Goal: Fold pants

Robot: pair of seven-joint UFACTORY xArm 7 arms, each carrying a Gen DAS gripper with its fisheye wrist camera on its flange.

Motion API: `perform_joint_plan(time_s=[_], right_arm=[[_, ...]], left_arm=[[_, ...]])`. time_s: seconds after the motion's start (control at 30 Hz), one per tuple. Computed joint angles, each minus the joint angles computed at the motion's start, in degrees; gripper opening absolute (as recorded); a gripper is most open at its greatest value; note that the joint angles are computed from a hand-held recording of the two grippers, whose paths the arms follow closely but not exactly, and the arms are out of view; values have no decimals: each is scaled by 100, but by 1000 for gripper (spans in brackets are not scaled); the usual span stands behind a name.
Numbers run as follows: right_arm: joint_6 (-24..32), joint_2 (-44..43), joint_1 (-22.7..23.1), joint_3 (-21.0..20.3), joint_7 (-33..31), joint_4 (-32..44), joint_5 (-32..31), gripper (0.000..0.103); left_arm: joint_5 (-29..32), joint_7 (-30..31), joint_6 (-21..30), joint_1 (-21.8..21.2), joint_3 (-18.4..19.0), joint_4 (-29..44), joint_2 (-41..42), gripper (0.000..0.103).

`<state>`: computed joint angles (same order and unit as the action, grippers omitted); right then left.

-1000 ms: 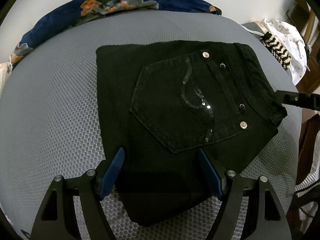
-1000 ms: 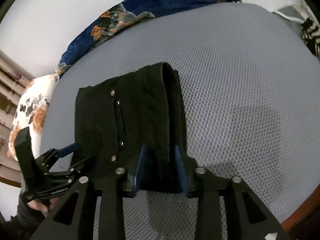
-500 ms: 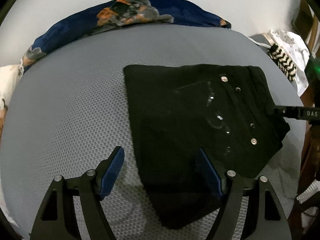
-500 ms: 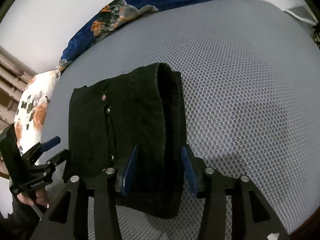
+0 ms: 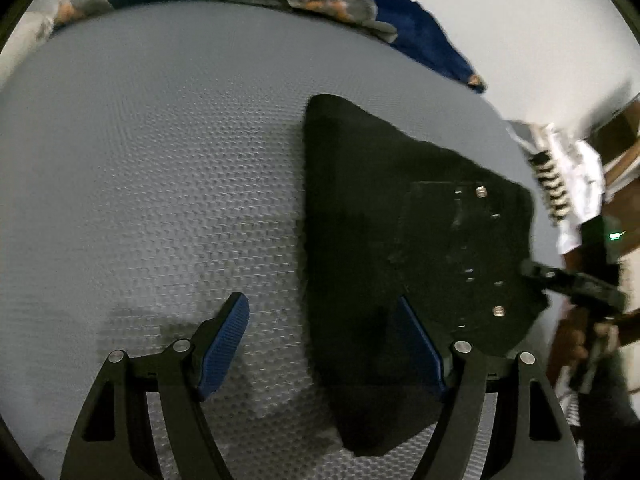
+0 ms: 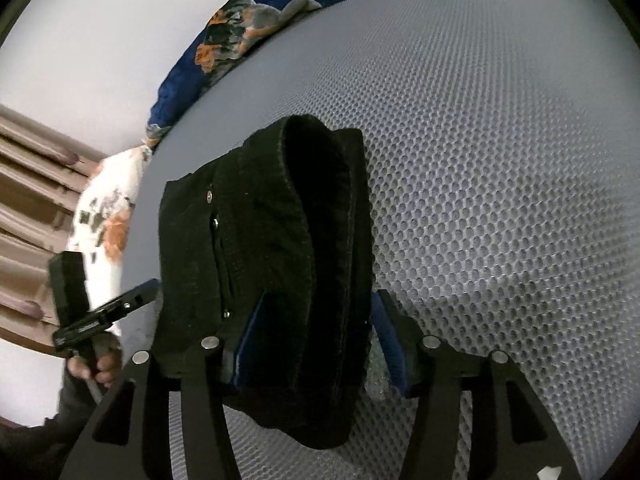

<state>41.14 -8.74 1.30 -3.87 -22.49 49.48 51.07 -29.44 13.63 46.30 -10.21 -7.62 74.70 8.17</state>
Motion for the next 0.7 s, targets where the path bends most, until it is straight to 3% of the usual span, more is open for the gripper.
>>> perform_joint_plan(time_s=[0.23, 0.47, 0.7], right_arm=[[732, 173, -194, -200, -704, 85, 831, 53], [1339, 349, -496, -231, -1000, 195, 1274, 53], [1770, 354, -697, -212, -981, 269, 1058, 51]], left_arm=[[-832, 331, 477, 199, -70, 318, 338, 76], [-1035, 305, 746, 299, -128, 796, 729, 76], [-1117, 480, 1067, 419, -178, 963, 854, 82]])
